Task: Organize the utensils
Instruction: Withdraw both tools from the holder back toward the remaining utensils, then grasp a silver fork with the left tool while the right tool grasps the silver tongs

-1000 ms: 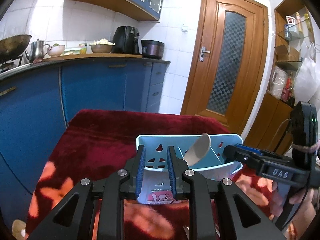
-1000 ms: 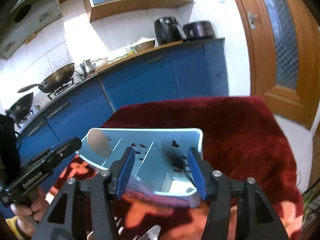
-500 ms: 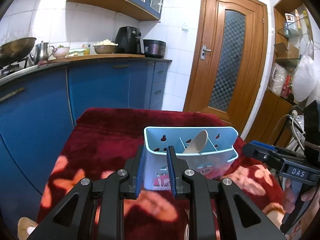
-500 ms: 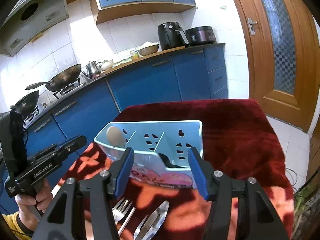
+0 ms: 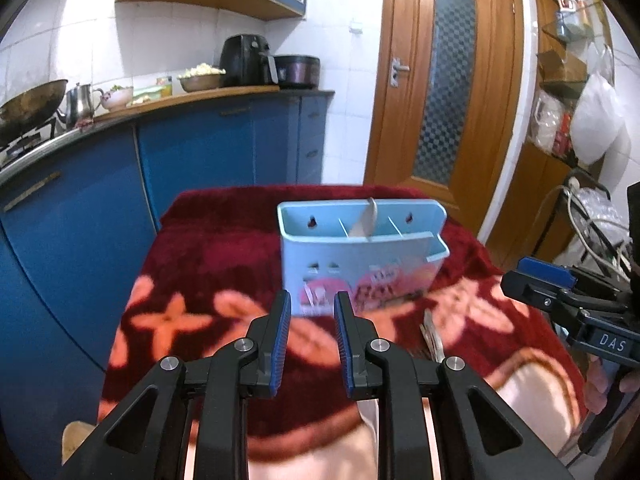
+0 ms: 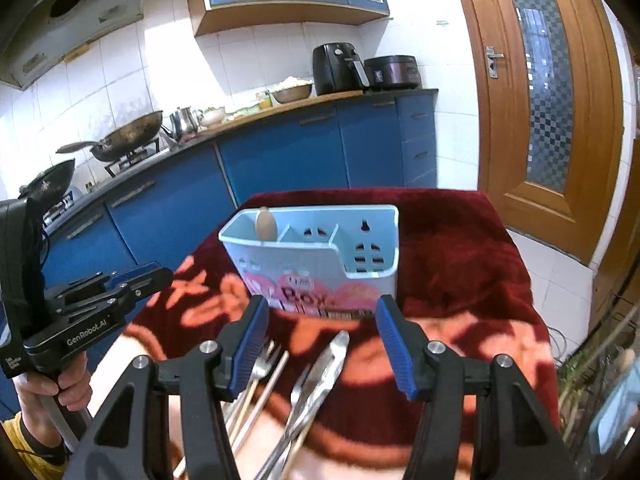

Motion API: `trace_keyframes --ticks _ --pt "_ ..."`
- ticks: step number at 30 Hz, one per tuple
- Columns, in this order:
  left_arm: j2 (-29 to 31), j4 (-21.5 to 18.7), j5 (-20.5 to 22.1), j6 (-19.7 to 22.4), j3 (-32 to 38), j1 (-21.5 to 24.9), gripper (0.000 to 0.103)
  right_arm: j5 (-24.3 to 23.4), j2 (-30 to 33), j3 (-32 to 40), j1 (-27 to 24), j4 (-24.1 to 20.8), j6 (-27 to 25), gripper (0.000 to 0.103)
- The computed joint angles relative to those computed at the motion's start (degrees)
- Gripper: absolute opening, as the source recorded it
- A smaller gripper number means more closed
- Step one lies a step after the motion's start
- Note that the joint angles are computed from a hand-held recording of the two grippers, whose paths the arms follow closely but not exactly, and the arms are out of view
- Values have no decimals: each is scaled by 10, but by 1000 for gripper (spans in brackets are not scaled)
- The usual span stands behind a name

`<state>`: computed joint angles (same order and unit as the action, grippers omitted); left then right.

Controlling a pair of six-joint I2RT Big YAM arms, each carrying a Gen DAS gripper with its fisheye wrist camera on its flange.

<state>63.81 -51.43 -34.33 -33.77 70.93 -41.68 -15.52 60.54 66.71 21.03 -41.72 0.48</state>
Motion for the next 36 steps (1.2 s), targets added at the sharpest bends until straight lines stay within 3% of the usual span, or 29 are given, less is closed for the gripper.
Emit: trace_keyframes --ticks 9,15,19,36 --pt "9 -34 16 -27 -2 -24 23 24 -35 -37 0 -41 11 59" --pt "29 -57 53 -43 -2 -25 23 16 -47 -58 -11 -52 18 59" --pt "40 -59 79 -51 -5 -22 23 14 -55 -68 -19 -56 18 59" --pt "86 -77 109 -51 4 -11 23 -15 -59 -88 -52 -63 13 59"
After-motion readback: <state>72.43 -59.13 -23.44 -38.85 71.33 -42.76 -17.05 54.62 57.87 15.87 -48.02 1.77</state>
